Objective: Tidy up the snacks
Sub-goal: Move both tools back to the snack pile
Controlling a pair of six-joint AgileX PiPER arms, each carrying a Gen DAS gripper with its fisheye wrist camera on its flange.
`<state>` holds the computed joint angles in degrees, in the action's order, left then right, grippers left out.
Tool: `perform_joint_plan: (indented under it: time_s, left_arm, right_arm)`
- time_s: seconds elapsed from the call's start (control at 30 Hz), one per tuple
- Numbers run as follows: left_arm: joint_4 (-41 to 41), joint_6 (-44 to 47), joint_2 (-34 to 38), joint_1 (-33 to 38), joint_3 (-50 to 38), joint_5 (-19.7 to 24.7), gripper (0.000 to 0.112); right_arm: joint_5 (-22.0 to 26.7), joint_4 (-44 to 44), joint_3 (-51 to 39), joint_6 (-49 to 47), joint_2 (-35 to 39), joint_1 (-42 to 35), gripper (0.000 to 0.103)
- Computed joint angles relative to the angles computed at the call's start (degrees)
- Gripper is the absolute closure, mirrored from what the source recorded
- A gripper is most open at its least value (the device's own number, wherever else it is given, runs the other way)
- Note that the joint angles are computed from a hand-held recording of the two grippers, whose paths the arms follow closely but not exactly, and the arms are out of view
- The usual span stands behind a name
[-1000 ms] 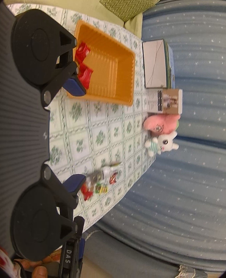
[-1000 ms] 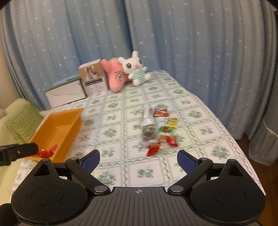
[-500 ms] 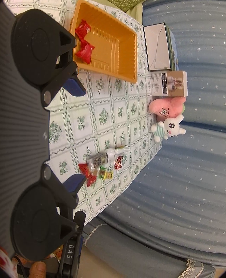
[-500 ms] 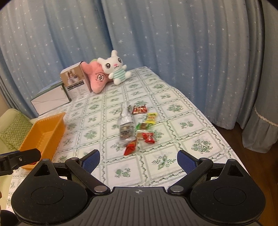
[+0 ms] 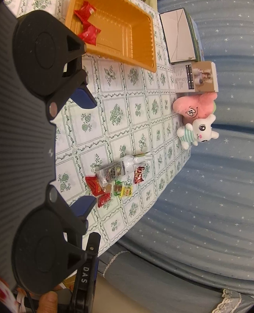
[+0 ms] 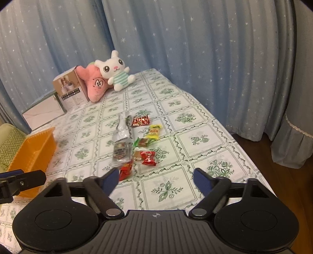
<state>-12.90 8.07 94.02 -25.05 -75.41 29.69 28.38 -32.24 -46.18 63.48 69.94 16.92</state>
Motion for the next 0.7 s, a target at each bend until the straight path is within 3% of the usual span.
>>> perform_joint_plan:
  time_s: [0.33, 0.5, 0.7]
  left_arm:
    - [-0.63, 0.96, 10.13, 0.61, -5.63, -1.33, 0.018]
    - [-3.21, 3.50, 13.57, 1.69, -7.74, -1.56, 0.018]
    - [-6.90, 7.29, 15.84, 2.91, -9.35, -1.38, 0.018]
  right_arm:
    - [-10.56, 15.84, -5.13, -20.79, 13.25, -9.23, 0.050]
    - [-11.45, 23.19, -9.66, -31.04, 20.22, -10.71, 0.059]
    - [-10.06, 24.21, -14.82, -33.46, 26.94, -10.58, 0.070]
